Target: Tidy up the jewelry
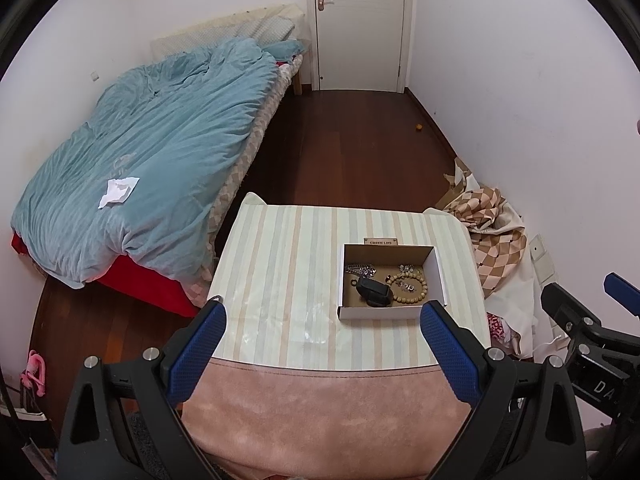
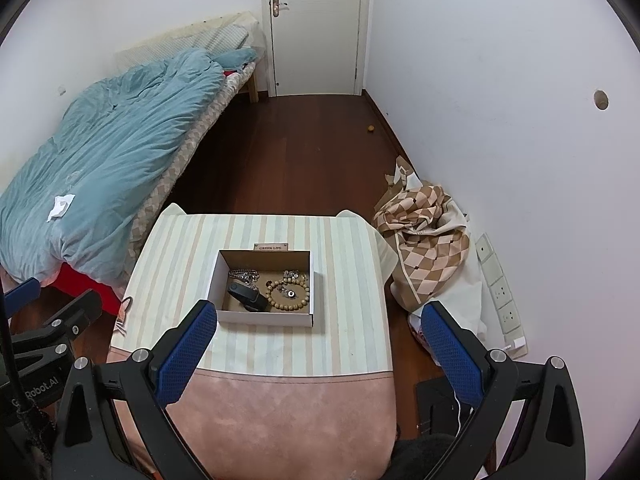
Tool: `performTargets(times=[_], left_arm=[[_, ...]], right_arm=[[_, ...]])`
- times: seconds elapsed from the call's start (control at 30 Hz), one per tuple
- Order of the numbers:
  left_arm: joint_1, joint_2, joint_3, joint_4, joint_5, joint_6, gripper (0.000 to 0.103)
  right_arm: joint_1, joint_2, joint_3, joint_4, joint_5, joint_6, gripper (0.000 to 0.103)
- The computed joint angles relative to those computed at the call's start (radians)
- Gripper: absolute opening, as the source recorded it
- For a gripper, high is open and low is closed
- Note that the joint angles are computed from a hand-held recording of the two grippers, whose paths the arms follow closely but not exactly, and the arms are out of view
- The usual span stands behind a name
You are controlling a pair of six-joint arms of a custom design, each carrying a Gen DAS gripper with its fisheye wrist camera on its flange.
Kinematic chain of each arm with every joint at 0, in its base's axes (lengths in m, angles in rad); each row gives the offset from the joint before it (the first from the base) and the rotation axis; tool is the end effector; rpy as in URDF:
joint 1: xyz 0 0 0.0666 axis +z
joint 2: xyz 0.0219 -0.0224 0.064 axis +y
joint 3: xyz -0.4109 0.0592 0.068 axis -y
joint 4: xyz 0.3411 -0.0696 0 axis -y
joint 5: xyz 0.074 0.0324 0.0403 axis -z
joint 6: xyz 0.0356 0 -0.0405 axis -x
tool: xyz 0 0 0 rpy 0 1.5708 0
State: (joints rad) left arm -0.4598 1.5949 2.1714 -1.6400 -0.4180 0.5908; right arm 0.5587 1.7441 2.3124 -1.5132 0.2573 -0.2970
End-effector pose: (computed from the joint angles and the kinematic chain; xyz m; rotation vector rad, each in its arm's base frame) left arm 0.3981 -0.1815 0.6325 -0.3005 2.4830 0.1336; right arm 0.4380 0.2626 0.6192 -0.2197 2.4622 0.0409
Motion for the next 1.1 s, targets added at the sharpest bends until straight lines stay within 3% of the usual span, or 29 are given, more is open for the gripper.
performTargets(times=[1.1], left_arm=[[0.006,-0.013,-0.008,-0.006,0.011,0.007,0.099]], right_arm=[[0.005,0.014,0.037,-0.024,0.000,0.014,0.103]])
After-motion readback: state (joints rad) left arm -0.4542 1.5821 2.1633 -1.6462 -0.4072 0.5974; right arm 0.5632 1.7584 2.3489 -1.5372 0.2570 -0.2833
